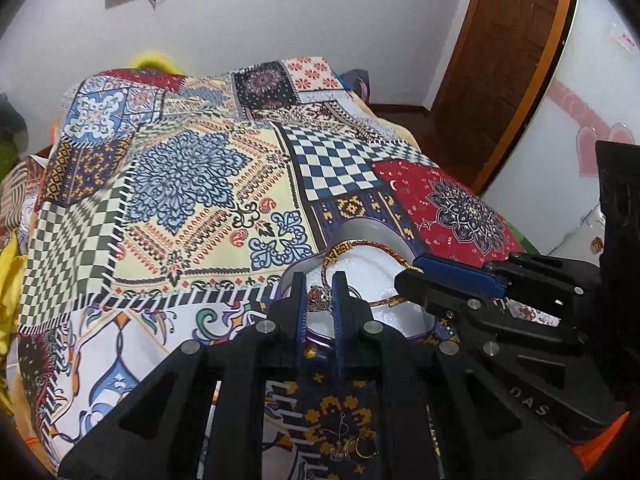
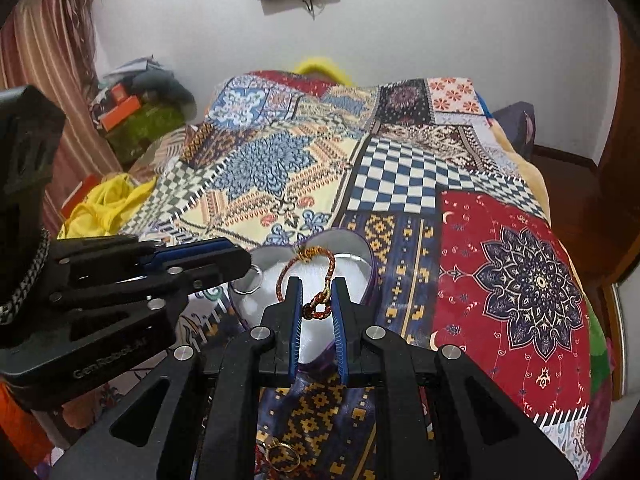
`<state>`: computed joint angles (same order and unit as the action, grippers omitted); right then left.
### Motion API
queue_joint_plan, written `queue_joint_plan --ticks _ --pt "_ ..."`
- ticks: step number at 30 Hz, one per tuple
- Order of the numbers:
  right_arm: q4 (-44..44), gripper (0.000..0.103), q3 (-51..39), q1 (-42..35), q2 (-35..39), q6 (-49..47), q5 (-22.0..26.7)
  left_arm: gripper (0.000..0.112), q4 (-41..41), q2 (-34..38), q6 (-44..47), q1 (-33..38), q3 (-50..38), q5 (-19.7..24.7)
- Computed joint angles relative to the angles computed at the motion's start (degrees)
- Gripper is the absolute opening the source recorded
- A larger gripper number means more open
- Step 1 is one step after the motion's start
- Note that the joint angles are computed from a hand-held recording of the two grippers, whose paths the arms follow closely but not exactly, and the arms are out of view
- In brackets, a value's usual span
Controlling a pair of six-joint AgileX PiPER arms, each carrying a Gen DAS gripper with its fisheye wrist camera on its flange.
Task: Organize jewelry
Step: 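Carry the silver earring into the heart tin with the left tool while the right tool drops the bracelet in, then open both tools and lift them away from the heart tin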
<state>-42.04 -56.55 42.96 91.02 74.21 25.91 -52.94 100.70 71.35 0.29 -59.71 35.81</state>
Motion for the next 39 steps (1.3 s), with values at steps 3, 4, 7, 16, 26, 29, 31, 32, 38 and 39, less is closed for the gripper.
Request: queue_joint_plan --ticks 3,4,7,16,26,29,31,32,38,39 --pt "2.0 0.015 -0.1 -0.5 0.1 -2.6 -0.2 0.011 0.3 0.5 -0.3 -0.3 -0.4 0.1" --pt "2.7 0.015 -0.2 -0.5 0.0 -3.5 0.1 0.011 0.4 0.6 -0.4 -0.4 -0.5 0.3" --pt "2.7 0.017 -0.3 -0.4 0.1 -4.1 0.1 0.011 0.7 0.4 -0.5 -0.6 -0.7 0.6" --pt "3.7 0.017 -1.1 0.5 -0.7 -6.0 2.4 0.012 0.9 -2.2 -0.2 0.1 -0.2 1.2" --pt "1.5 0.029 -2.0 3.6 -4.2 -2.4 7.8 0.030 -1.4 -9.2 0.6 4.8 1.9 3.8" --pt "-0.6 0.030 -2.7 5.8 -5.6 -0.5 10.6 0.032 -1.6 -12.3 1.2 6.4 3.1 5.1" --pt "-2.0 0.030 -3.2 7.5 -6.8 0.9 12.6 0.034 -1.9 -14.6 1.8 7.5 4.0 6.0" --pt "-2.9 0.030 -3.3 8.7 -7.4 1.8 13.7 0.036 -2.1 -15.6 2.3 8.1 4.5 6.5" --pt "-6.9 0.030 -4.7 14.7 -9.7 5.2 20.3 0.041 -3.2 -22.2 5.0 11.8 7.9 9.0" --pt "-7.5 0.030 -4.7 15.7 -10.1 5.9 21.3 0.042 -3.5 -23.2 5.6 12.3 8.6 9.0"
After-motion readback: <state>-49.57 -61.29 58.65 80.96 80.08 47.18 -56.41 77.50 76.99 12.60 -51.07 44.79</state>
